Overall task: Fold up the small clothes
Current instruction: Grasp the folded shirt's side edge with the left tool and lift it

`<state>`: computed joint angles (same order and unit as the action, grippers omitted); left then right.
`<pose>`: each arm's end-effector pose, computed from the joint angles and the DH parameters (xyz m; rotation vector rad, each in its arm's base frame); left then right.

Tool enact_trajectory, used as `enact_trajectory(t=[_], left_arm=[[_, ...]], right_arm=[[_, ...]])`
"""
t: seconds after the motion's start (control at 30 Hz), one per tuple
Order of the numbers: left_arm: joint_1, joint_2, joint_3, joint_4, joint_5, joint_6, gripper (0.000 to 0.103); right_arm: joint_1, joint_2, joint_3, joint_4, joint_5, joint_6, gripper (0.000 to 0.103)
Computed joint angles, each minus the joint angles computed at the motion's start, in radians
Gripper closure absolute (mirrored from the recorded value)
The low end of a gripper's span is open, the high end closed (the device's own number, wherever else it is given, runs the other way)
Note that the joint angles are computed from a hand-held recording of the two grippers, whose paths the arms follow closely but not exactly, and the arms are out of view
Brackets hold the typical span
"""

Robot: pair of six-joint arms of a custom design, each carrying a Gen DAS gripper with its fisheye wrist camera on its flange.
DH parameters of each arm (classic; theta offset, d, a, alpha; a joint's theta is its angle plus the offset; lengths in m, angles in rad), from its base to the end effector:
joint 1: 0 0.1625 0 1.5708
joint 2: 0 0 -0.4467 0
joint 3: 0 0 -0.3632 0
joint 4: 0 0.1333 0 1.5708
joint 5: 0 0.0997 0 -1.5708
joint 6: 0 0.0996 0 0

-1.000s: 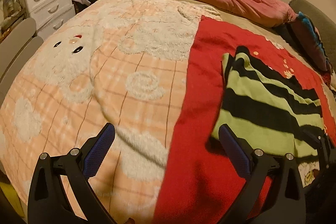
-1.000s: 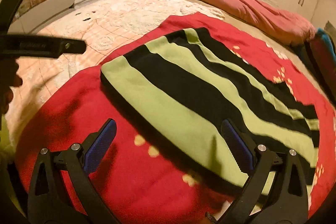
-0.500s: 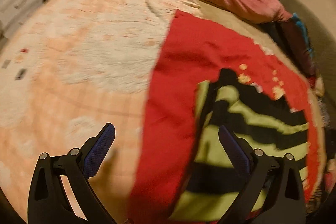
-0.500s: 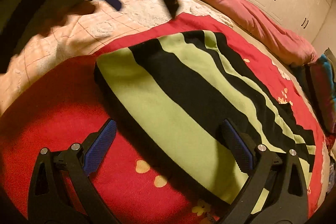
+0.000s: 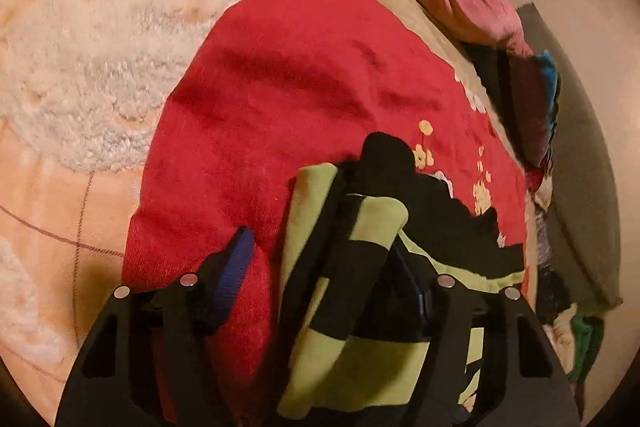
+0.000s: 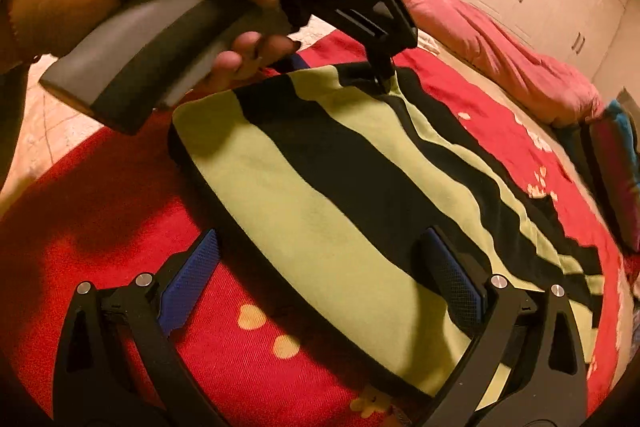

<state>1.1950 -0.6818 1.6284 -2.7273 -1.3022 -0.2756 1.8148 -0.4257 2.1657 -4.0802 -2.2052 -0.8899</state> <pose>-0.0997 -0.6880 0.0761 0.1049 2.9238 -0.4184 0.1864 -0.4411 0.0007 0.9523 -2.0504 0.6270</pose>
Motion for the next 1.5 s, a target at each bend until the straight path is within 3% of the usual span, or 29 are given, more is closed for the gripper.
enact_trajectory(t=[0.13,0.2,0.23,0.27,0.3,0.4,0.5,0.77,1.3,1.5], left_arm=[[-0.005,0.009,0.009,-0.024,0.001,0.025,0.047],[-0.003,0.012,0.013,-0.040,-0.020,0.023,0.062],[-0.001,0.010,0.016,-0.045,-0.032,0.021,0.065],[-0.004,0.009,0.019,-0.051,-0.028,0.019,0.067],[-0.007,0.009,0.023,-0.057,-0.024,0.021,0.069],[-0.015,0.002,0.041,-0.077,-0.025,0.022,0.074],[-0.027,-0.008,0.057,-0.089,-0.012,0.019,0.078],[-0.074,-0.035,0.094,-0.105,0.051,0.052,0.085],[-0.121,-0.083,0.160,-0.155,0.055,0.040,0.087],[-0.176,-0.086,0.177,-0.185,0.070,0.048,0.087]], right_arm=[[0.003,0.024,-0.029,-0.010,-0.009,-0.084,0.009],[0.001,0.032,-0.045,-0.009,-0.015,-0.108,0.009],[-0.001,0.033,-0.053,-0.008,-0.020,-0.110,0.009],[-0.005,0.029,-0.056,-0.003,-0.018,-0.096,0.014],[-0.010,0.023,-0.051,-0.005,-0.010,-0.083,0.025],[-0.038,-0.004,-0.023,0.003,0.024,-0.019,0.047],[-0.051,-0.030,0.001,0.015,0.057,0.031,0.061],[-0.083,-0.105,0.061,0.085,0.168,0.162,0.083],[-0.133,-0.188,0.144,0.107,0.304,0.295,0.092],[-0.144,-0.224,0.167,0.092,0.333,0.296,0.095]])
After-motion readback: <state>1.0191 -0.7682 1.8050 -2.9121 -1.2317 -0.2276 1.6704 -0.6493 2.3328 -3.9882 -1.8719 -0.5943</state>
